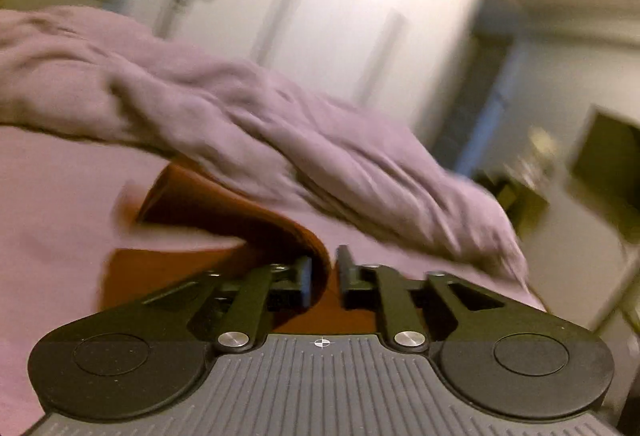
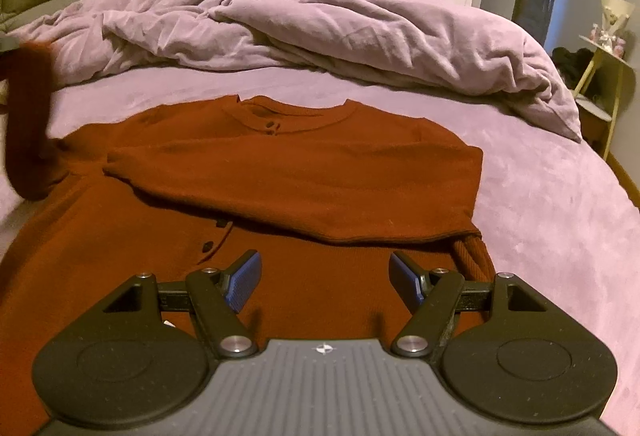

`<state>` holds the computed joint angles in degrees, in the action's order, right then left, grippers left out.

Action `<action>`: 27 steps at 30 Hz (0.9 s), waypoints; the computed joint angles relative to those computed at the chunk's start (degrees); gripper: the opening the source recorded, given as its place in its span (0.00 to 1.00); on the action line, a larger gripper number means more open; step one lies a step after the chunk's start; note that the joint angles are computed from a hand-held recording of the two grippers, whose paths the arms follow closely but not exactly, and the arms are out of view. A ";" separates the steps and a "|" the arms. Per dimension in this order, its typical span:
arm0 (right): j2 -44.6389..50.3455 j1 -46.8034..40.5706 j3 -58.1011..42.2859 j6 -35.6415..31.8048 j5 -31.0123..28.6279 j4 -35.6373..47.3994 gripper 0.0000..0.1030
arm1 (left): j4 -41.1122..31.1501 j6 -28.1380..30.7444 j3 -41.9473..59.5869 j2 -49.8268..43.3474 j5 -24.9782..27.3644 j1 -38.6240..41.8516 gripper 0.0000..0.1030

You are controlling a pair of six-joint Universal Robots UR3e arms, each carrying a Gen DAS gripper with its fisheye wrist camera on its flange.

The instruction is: Fold small clothes

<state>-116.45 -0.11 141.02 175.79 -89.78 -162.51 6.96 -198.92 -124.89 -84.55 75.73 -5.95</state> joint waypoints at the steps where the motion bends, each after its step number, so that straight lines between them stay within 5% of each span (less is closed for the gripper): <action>1: -1.05 -0.94 0.22 -0.17 0.91 0.83 0.69 | -1.29 -1.03 2.35 -3.67 1.11 -3.07 0.47; 5: -4.77 -5.37 0.20 -1.45 5.20 5.24 0.69 | -7.47 -3.82 3.55 -8.57 6.81 -9.13 0.49; 10: -5.16 -12.88 -1.36 -3.58 17.17 10.25 0.69 | -9.38 -6.14 -5.62 -5.14 12.01 -7.56 0.50; 16: 13.89 -13.52 -8.11 5.60 26.86 2.19 0.67 | -8.98 -5.50 -13.94 0.41 4.26 2.29 0.54; 19: 23.66 -12.34 -12.92 12.34 28.42 -1.16 0.54 | -9.29 -5.09 -13.61 0.42 5.18 1.30 0.57; 25: 34.27 -9.92 -19.65 18.24 28.68 -2.47 0.52 | -9.19 -4.57 -10.72 -2.37 8.88 -2.81 0.66; 27: 35.04 -8.16 -21.26 18.05 26.62 -2.30 0.30 | -9.32 -4.51 -10.22 -2.74 9.60 -3.60 0.68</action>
<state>-81.42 -8.27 119.76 193.84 -63.17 -164.81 -2.36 -203.43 -135.11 -87.30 85.32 -9.55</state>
